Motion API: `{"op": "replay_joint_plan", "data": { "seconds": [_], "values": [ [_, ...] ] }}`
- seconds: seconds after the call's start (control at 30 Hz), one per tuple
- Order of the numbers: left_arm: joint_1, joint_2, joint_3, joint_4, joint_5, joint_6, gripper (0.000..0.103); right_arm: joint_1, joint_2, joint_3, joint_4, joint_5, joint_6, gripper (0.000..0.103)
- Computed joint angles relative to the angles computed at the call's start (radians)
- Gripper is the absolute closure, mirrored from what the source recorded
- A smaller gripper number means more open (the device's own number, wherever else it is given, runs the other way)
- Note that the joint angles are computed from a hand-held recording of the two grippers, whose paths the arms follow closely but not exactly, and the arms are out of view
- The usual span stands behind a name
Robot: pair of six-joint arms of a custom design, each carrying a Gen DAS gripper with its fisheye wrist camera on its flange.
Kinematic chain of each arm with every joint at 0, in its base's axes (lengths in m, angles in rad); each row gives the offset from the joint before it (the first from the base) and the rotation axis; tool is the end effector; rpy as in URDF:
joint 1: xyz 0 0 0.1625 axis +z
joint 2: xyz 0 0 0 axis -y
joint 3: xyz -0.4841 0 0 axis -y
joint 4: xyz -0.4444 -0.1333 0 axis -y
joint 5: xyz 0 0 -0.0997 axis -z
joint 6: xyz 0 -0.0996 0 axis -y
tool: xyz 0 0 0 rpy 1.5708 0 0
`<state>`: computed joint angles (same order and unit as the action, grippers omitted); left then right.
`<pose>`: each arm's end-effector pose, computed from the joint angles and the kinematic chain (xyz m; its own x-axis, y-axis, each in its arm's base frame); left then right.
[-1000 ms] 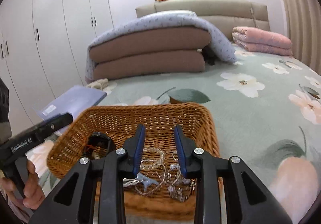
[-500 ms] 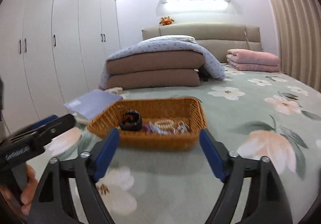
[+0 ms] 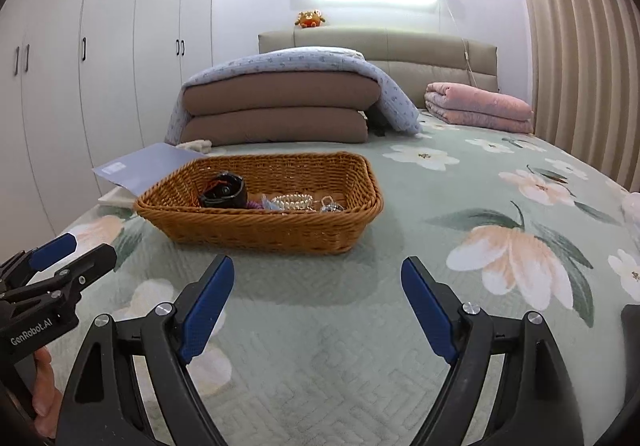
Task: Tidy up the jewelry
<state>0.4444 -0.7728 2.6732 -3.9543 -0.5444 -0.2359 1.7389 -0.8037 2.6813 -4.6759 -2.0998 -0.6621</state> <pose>-0.1905 -0.3327 0.0806 -0.7522 0.1996 -0.6280 0.6415 0.4395 -0.6287 0.1348 -0.2979 0.1523 -0.6994 0.0516 0.7129 -0.6166 0.4610 -0.6383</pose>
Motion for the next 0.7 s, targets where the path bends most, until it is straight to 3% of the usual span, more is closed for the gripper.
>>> {"op": "replay_joint_plan", "data": {
  "seconds": [0.23,0.7],
  "values": [
    [-0.023,0.033,0.001,0.010,0.029,-0.015,0.022,-0.009,-0.009,0.000,0.020,0.001,0.015,0.016],
    [-0.006,0.015,-0.001,0.055,0.015,-0.042,0.022,-0.050,-0.055,0.015,0.095,0.038,0.073,0.016]
  ]
}}
